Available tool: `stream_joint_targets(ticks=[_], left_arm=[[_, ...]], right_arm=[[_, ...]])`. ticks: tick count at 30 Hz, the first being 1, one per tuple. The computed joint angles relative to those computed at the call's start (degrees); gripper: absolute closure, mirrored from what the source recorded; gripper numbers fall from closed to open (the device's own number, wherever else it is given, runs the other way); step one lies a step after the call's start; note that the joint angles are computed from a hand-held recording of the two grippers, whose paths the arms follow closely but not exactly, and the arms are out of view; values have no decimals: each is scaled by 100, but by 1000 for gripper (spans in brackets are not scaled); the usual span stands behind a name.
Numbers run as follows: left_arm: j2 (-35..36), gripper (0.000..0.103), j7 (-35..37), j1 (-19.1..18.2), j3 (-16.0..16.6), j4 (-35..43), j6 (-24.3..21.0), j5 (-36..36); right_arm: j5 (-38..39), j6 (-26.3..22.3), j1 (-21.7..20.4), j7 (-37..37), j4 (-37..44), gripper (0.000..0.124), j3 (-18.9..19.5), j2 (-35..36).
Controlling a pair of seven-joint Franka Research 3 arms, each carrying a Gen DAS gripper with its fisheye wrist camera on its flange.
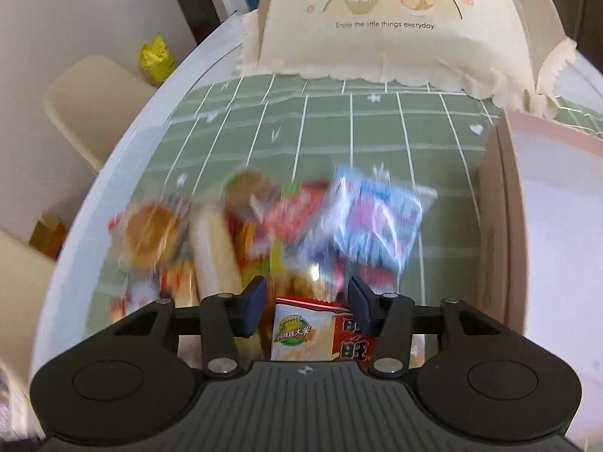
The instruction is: Organize snacks
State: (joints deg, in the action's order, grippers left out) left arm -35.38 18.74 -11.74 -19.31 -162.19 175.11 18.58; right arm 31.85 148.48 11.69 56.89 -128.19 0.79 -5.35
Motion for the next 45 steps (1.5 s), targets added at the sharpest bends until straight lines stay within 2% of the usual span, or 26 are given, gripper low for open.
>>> stream_joint_targets(ticks=[5, 8, 9, 10, 11, 13, 14, 15, 17, 19, 21, 23, 25, 29, 33, 36, 39, 43, 44, 45], left_arm=[[266, 73, 151, -104, 127, 95, 213, -23], [657, 73, 395, -164, 80, 540, -248, 47], [738, 73, 474, -180, 43, 649, -408, 102], [866, 72, 547, -137, -67, 824, -656, 217], [970, 72, 582, -115, -154, 975, -897, 320], [1069, 73, 494, -6, -376, 1191, -1256, 648], [1094, 73, 462, -26, -422, 1283, -1458, 754], [1126, 72, 441, -78, -456, 1404, -1748, 825], [1157, 72, 395, -227, -407, 1519, -2045, 891], [1140, 72, 377, -382, -341, 1574, -2280, 902], [1099, 72, 366, -481, -278, 1614, -2506, 920], [1024, 72, 328, -579, -219, 1611, -2712, 858], [966, 72, 317, -663, -185, 1611, -2858, 811], [965, 72, 318, -826, -47, 1561, -2867, 553], [1193, 72, 112, -798, 15, 1536, -2381, 369], [1565, 72, -25, -591, -80, 1740, -1970, 652], [2088, 71, -29, -393, -190, 2152, -1791, 1224], [2633, 70, -37, -373, -211, 2676, -1904, 1996], [2687, 70, -16, -428, -159, 2743, -1960, 1989], [2673, 70, 212, -537, -28, 2736, -1899, 1661]], right_arm=[[496, -547, 16, -1117, -1336, 75, -323, -1378], [412, -696, -121, -1395, -1814, 75, -505, -1932], [373, -609, -182, -1530, -2030, 73, -552, -2152], [266, -483, -269, -1658, -2214, 66, -581, -2339], [134, -215, -359, -1708, -2443, 52, -520, -2532], [-153, 487, -543, -1797, -2899, 39, -450, -2833], [-249, 743, -615, -1805, -3058, 38, -477, -2938], [-384, 785, -748, -1724, -3129, 38, -508, -3046], [-511, 784, -880, -1508, -3168, 38, -580, -3150], [-486, 519, -817, -1565, -3172, 38, -864, -3347], [-437, 44, -806, -1566, -3184, 38, -1031, -3609], [-358, -275, -834, -1450, -3249, 38, -1033, -3805], [-236, -283, -766, -1413, -3393, 38, -972, -3948], [-262, -272, -760, -1389, -3640, 38, -857, -4176], [-479, -196, -894, -1320, -3801, 38, -752, -4285], [-798, 40, -1077, -1329, -4044, 38, -604, -4504], [-1016, 111, -1229, -1325, -4223, 35, -651, -4740], [-1158, -29, -1408, -1244, -4194, 31, -776, -4738], [-1163, -43, -1433, -1205, -4187, 30, -786, -4721], [-1156, -58, -1441, -1198, -4185, 30, -824, -4711]])
